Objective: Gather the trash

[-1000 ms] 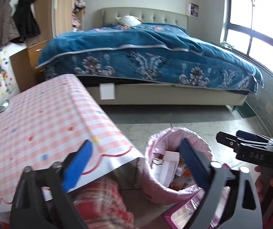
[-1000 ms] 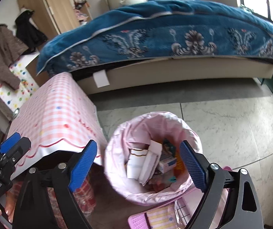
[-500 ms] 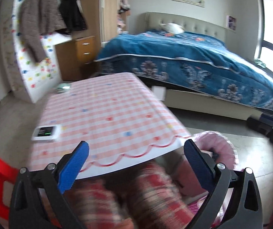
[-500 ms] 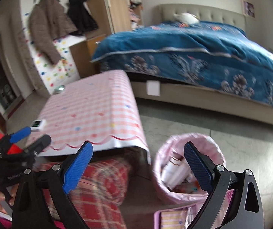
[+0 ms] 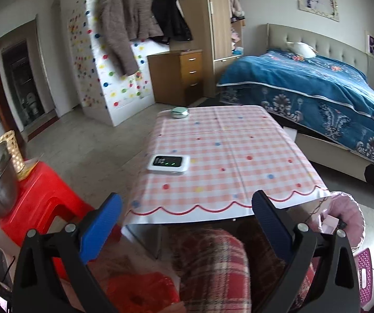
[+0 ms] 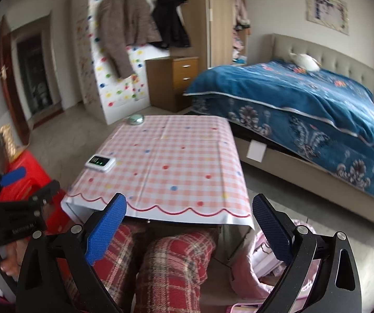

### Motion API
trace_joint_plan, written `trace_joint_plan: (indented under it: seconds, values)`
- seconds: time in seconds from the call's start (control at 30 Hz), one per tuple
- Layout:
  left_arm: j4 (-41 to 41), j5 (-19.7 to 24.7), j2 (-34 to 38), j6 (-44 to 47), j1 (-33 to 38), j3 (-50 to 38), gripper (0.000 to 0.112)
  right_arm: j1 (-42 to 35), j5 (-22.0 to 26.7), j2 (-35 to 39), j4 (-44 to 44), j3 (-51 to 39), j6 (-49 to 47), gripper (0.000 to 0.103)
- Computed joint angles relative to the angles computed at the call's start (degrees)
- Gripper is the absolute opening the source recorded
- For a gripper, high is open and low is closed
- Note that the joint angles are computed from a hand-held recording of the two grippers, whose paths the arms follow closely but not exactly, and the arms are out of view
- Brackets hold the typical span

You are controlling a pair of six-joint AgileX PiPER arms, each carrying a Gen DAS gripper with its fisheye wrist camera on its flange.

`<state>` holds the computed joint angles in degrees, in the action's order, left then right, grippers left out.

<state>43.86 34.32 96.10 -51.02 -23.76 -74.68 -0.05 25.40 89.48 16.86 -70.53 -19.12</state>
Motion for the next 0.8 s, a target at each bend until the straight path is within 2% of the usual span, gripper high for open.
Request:
trace_joint_plan:
  seconds: [0.1,0.27,0.8]
  values:
    - [-0.9,-0.5,-0.3,1.0,1.4,0.3,0.097,3.2,0.3,0.4,-4.7,-1.3,5.4,0.096]
    - [-2.0,-1.0,0.2,1.8,2.4,0.2,0.097,5.8,0.6,1.6,-8.6,-2.7,9.3,0.096]
    - [-5.0,-1.7,1.2,4.4,3.1,-0.4,0.097,5.0,0.8,2.9,-6.6,-3.3,6.6,0.096]
